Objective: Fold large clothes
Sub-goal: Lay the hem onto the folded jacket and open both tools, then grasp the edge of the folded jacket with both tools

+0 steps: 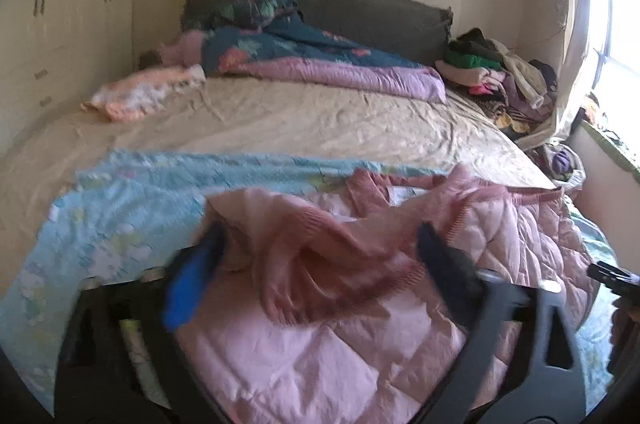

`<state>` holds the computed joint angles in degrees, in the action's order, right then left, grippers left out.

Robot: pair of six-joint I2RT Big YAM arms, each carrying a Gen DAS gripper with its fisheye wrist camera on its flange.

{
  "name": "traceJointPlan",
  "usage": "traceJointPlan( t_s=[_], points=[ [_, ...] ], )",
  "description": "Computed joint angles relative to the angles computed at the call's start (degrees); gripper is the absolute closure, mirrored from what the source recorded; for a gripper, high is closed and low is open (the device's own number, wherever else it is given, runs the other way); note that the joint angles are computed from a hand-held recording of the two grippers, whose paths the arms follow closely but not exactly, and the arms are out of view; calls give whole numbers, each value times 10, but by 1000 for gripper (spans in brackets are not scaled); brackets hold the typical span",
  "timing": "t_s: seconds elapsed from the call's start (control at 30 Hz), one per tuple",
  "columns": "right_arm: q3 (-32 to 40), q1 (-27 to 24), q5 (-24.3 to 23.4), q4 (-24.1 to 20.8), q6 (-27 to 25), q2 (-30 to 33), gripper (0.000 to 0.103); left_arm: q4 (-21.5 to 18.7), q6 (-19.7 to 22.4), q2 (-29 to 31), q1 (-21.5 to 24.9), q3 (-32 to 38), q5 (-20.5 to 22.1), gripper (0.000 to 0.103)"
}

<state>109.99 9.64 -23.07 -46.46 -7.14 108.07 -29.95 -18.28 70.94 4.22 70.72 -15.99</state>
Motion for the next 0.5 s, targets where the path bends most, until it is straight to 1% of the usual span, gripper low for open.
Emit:
traceJointPlan(
  t_s=[0.07,0.27,0.5],
  points=[
    [-9,-5,-6,2,4,-9,4,-3,5,-5,-4,2,-9,9],
    [-41,-16,-23,17,6,-43,4,-27,0,-23,-14,4,-30,9],
    [-81,-22,-22,41,-10,-86,4,-48,-1,-45,-19,-9,-42,9]
  ],
)
